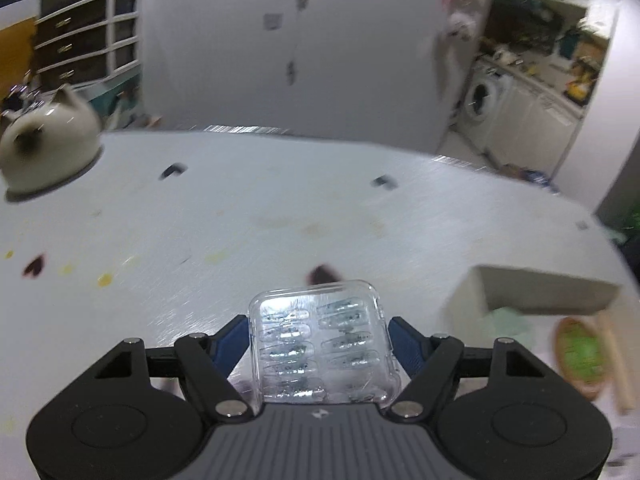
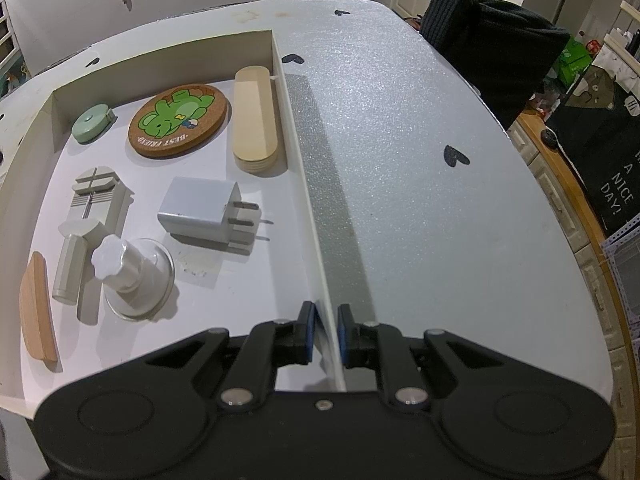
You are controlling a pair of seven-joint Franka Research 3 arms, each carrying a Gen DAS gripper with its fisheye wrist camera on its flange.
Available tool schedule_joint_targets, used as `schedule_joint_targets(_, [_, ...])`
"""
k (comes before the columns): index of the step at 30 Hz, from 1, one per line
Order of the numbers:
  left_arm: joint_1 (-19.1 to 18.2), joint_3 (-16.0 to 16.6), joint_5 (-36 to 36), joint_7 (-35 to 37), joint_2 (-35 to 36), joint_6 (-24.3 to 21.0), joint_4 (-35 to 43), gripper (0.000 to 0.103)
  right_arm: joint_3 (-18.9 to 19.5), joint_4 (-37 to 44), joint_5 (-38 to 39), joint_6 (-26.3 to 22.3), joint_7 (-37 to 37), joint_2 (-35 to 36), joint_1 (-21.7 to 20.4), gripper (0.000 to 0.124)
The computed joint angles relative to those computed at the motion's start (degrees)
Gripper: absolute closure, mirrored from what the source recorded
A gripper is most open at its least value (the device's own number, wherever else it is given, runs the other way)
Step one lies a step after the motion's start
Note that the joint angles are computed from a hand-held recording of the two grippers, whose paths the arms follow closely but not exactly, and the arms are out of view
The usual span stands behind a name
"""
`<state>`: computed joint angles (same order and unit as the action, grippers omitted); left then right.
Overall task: Organize rigid objects
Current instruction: 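Carry the clear plastic box with the left tool into the tray and release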
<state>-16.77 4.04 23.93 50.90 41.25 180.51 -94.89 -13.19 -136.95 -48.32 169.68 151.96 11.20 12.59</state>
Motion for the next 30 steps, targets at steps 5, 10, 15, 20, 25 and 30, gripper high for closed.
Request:
schedule_joint_targets(5, [5.33, -8.73, 1.20, 7.44, -1.46, 3.48, -0.48, 0.027, -0.17, -0.08, -0.38, 0.14, 0.13, -0.10, 0.07, 0.110])
schedule_joint_targets(10, [12.12, -20.85, 2.97, 20.65, 0.74, 1.31, 2.57, 0.027, -0.11, -0.08, -0.46, 0.15, 0.19, -0.09, 0.00, 0.110])
schedule_joint_targets(15, [12.42, -25.16, 3.06, 31.19, 3.67, -3.18, 6.44, 0.027, -0.40, -0.15, -1.49, 0.48, 1.22, -0.14, 0.12, 0.110])
schedule_joint_targets(20, [6.70, -21.36, 5.83, 40.97, 6.20, -8.85, 11.52, 0.027, -0.40, -0.24, -2.08, 0.72, 1.75, -0.18, -0.02, 0.110])
schedule_joint_targets(25, [2.93, -17.78, 7.02, 49.14, 7.17, -13.25, 12.97, 0.027, -0.35, -0.22, -2.27, 0.73, 2.01, -0.18, -0.08, 0.110])
schedule_joint_targets(30, [2.21, -17.72, 3.64, 54.13, 7.40, -14.01, 12.08, 0.027, -0.48, -0.29, -2.99, 0.96, 2.80, -0.20, -0.09, 0.110])
